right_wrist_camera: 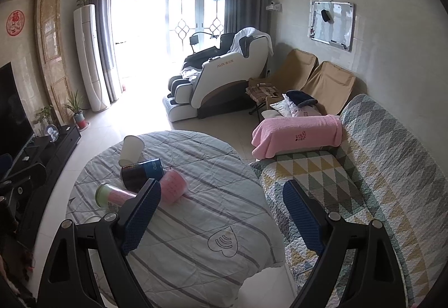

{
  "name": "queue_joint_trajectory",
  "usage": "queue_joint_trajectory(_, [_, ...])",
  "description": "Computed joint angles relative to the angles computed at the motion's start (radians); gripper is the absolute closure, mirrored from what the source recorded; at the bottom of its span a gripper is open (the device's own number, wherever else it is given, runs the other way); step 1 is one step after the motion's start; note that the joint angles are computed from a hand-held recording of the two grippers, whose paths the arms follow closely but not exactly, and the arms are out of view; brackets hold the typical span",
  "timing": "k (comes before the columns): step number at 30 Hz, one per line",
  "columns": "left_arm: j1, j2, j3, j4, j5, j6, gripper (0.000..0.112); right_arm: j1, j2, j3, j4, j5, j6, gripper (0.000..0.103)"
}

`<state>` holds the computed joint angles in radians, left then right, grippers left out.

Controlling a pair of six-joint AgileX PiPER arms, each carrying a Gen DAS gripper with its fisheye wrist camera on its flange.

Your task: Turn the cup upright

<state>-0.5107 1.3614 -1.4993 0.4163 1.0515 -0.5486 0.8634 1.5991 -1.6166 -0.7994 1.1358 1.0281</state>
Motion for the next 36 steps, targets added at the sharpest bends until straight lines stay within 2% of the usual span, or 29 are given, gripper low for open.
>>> queue_joint_trajectory(20, [0.002, 0.007, -0.001, -0.001, -0.004, -0.001, 0.009, -0.009, 0.006, 0.018, -0.008, -0.027, 0.013, 0.013])
queue_joint_trajectory(28, [0.041, 0.045, -0.027, -0.055, 0.021, 0.037, 0.009, -0.027, 0.031, -0.004, 0.042, -0.018, -0.026, 0.013])
queue_joint_trajectory(36, [0.041, 0.051, 0.017, -0.096, 0.041, 0.029, 0.009, -0.038, 0.027, 0.008, 0.116, -0.008, -0.073, 0.013])
